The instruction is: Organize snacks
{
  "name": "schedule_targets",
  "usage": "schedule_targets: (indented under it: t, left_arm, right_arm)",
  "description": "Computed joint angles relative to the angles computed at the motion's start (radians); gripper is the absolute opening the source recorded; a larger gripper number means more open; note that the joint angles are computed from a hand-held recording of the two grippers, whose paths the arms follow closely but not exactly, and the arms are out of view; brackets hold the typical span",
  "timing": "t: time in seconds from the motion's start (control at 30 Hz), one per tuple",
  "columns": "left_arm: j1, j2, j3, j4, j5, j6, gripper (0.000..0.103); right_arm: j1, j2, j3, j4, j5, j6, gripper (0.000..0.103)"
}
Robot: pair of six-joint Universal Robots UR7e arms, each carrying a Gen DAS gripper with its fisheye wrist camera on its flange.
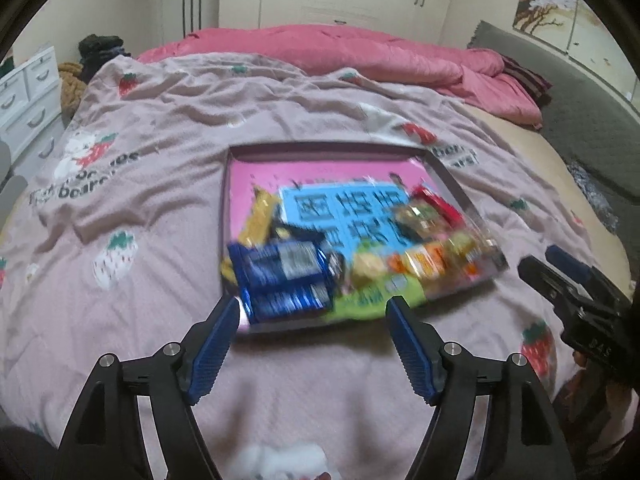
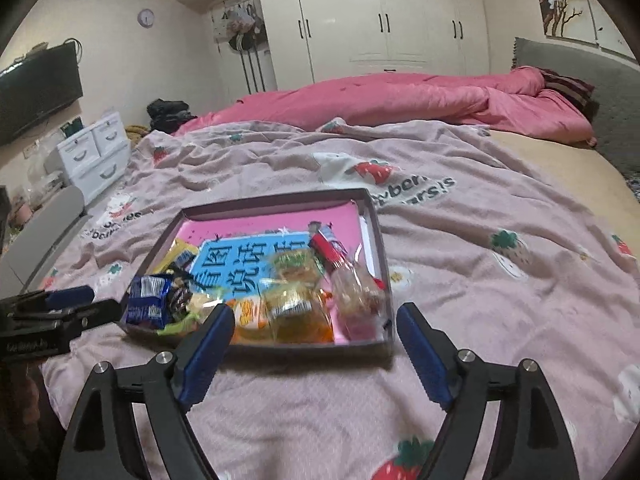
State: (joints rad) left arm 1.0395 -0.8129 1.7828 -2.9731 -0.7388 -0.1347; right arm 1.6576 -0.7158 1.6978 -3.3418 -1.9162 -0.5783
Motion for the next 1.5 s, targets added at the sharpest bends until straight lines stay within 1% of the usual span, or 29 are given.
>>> schedule_targets:
  t: [0.07,0.17,0.23,0.37,0.6,0.7,0.77,1.0,1.5]
  left_arm:
    - [-0.012,-0.010,0.025,0.013,0.000,-0.020,0.077]
    - [-0.025,-0.026,0.063,0.030,-0.012,-0.052,0.077]
    - [-0.035,-0.033,0.084,0.041,-0.009,-0.069,0.077]
    - [-0.057,-0.043,0.122,0.043,0.003,-0.080,0.077]
    - [-0.074,-0.060,0.152,0.041,0.003,-0.084,0.077]
    - [-0.077,-0.061,0.155,0.030,0.007,-0.081,0.077]
    - [-0.077,-0.062,0.156,0.029,0.006,-0.079,0.077]
    - [-0.077,-0.061,0.157,0.026,0.001,-0.075,0.077]
    - [-0.078,-0.065,0.161,0.033,0.003,-0.081,0.077]
  right_arm:
    - [0.005,-0.014,0.029,-0.013,-0.027,0.019,0.083]
    - [0.006,-0.042,0.071,-0.002,-0.035,0.045,0.083]
    - [0.009,-0.052,0.090,-0.002,-0.038,0.048,0.084]
    - [0.026,-0.062,0.131,-0.035,-0.063,0.028,0.084]
    - [0.046,-0.075,0.173,-0.042,-0.083,0.018,0.087]
    - [0.049,-0.081,0.187,-0.069,-0.072,0.011,0.088]
    - [0.048,-0.086,0.192,-0.073,-0.061,0.013,0.090]
    - [0.045,-0.087,0.190,-0.064,-0.048,0.002,0.091]
    - [0.047,-0.082,0.186,-0.051,-0.060,-0.004,0.092]
